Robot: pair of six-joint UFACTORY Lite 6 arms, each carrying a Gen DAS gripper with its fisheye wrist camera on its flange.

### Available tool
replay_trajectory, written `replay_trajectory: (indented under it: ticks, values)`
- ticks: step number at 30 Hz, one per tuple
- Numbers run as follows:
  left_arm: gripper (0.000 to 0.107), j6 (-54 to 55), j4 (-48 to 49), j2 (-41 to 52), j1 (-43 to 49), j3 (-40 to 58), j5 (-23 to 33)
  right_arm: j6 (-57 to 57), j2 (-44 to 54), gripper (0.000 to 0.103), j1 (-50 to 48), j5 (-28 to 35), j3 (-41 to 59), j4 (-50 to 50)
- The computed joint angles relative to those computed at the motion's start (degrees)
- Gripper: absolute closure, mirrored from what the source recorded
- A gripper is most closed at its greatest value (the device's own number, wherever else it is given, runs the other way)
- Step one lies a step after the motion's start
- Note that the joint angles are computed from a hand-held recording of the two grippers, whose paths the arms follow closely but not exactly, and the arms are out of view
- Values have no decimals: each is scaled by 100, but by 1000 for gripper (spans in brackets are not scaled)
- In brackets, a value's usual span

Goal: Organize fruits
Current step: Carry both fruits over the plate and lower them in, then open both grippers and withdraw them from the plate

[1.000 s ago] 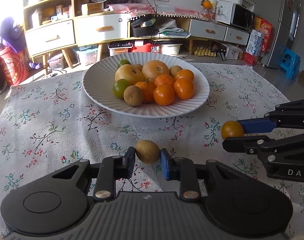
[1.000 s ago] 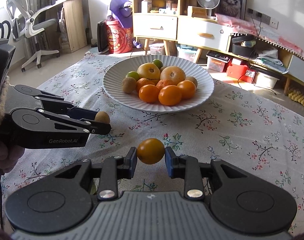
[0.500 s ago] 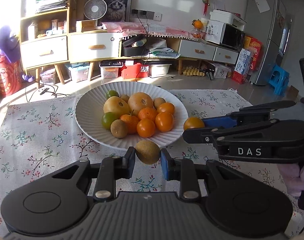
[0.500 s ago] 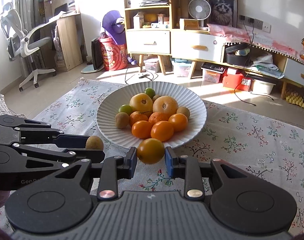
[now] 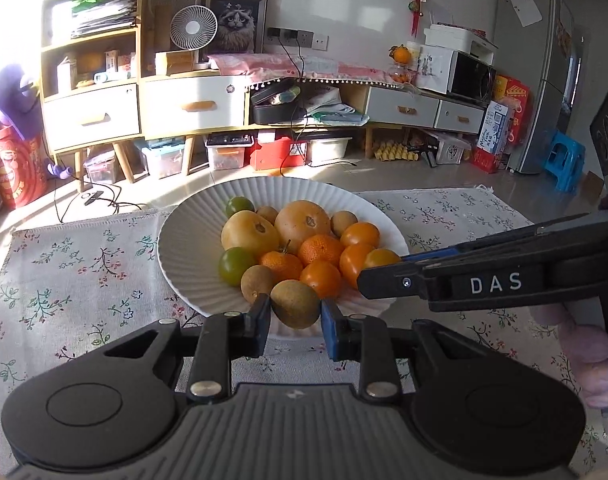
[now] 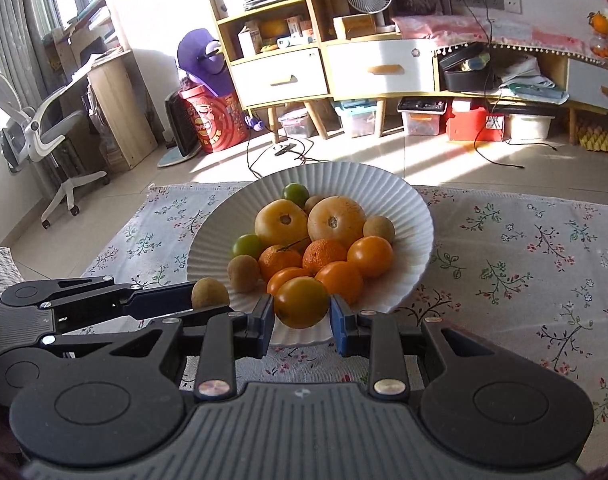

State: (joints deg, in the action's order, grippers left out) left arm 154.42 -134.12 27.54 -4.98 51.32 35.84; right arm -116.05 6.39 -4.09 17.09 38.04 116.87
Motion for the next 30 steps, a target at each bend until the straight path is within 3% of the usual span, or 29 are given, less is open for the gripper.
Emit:
replay_trajectory:
  ticks: [13, 22, 28, 30]
  values:
    - [82, 44, 18, 22, 13, 10, -15, 615, 47, 71, 35, -45, 57, -339]
    - [58, -519, 298, -516, 45, -294, -386, 1643, -453, 57, -256, 150, -99, -1329]
    - [41, -1073, 602, -1130, 50, -673, -839, 2387, -954, 46, -120, -333, -310, -2030]
    - [30, -1312, 688, -1347, 28, -780, -990, 2899, -1158, 42, -27, -528, -392, -2542]
